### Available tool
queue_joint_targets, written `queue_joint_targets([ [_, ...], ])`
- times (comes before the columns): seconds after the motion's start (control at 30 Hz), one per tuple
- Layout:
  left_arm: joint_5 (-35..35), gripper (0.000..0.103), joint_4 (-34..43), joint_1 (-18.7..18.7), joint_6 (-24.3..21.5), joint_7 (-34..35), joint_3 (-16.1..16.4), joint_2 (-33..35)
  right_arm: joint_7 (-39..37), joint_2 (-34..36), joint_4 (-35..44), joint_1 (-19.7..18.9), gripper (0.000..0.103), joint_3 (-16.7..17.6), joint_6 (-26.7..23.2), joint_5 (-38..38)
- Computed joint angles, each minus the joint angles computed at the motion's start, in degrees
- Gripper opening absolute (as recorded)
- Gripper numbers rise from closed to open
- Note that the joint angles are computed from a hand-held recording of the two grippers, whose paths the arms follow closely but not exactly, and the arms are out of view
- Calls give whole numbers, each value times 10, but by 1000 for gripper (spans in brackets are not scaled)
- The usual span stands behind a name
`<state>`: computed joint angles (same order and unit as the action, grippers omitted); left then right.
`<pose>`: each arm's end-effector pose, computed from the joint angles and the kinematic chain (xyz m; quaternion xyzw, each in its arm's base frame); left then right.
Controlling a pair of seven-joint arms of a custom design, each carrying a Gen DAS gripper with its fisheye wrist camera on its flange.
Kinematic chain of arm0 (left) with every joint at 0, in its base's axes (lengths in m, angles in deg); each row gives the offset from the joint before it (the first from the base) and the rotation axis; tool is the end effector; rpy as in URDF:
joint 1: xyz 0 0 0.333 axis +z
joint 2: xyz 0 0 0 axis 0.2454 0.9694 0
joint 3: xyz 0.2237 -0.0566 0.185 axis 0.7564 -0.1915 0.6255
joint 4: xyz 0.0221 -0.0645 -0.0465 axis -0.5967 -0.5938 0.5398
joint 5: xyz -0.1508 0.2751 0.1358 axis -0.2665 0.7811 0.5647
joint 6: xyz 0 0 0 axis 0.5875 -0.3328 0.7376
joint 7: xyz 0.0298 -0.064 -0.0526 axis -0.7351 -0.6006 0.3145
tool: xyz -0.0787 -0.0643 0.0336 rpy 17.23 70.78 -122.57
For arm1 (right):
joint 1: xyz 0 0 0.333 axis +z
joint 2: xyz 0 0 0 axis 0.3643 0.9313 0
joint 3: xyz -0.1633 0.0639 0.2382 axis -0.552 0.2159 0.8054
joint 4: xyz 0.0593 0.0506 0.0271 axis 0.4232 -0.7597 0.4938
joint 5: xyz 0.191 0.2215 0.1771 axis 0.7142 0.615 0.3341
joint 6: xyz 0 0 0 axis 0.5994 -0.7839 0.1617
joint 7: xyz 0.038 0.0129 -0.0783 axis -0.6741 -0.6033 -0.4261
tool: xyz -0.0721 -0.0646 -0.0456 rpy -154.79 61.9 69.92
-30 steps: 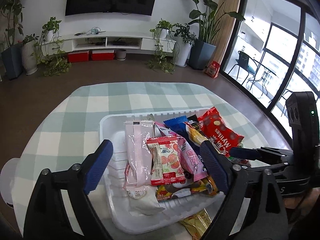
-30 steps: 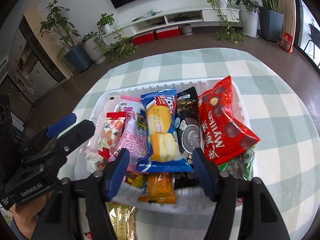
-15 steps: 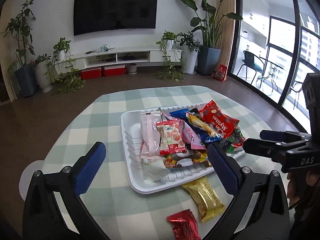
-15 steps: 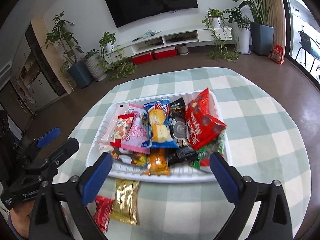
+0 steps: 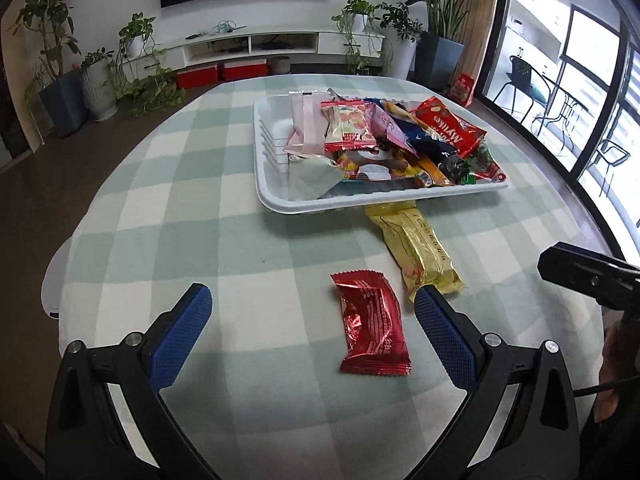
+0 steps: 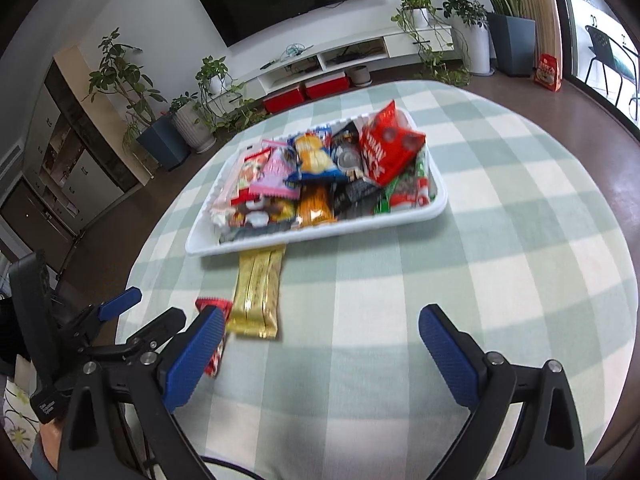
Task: Organize snacks
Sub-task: 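Move both grippers back toward the red foil candy and gold bar, then grasp the red foil candy with the left gripper while the right grasps the gold bar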
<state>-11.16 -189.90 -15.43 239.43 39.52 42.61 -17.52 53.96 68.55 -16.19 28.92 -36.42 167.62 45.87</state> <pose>0.5319 -0.3514 0.2812 -0.7187 0.6037 -0.2451 0.2429 0.5814 0.1988 0.2858 -0.7337 0.5661 -0.0489 0.3727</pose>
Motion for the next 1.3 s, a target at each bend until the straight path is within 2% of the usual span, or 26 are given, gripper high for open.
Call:
queue_joint_targets([
  [0.1, -15, 103, 7, 3, -3, 30, -8, 10, -18, -2, -15, -8, 100, 9, 0, 19],
  [0.4, -120, 101, 53, 20, -16, 161, -21, 53, -41, -5, -23, 4, 99, 5, 5, 39],
  [0.43, -129, 98, 57, 19, -17, 174, -20, 57, -44, -5, -23, 5, 99, 4, 6, 41],
  [0.53, -152, 79, 65, 18, -9, 197, -16, 69, -41, -3, -22, 10, 99, -1, 4, 39],
  [0.7, -156, 71, 65, 6, 8, 202, 2, 72, -23, 3, -17, 19, 98, -8, 2, 21],
  [0.8, -163, 53, 68, 11, 21, 226, 1, 74, -6, 8, -12, 24, 98, -10, 1, -1],
  [0.87, -170, 36, 69, 11, 23, 241, 0, 73, 7, 13, -7, 28, 97, -11, 2, -18],
  [1.03, -176, 33, 48, 10, 54, 243, 10, 63, 49, 26, 6, 32, 95, -12, 2, -68],
  [1.17, -165, 31, 20, 4, 87, 216, 27, 49, 92, 39, 20, 40, 94, -19, 2, -118],
  [1.3, -136, 31, -12, -9, 134, 163, 54, 30, 154, 58, 47, 60, 87, -41, -15, -188],
])
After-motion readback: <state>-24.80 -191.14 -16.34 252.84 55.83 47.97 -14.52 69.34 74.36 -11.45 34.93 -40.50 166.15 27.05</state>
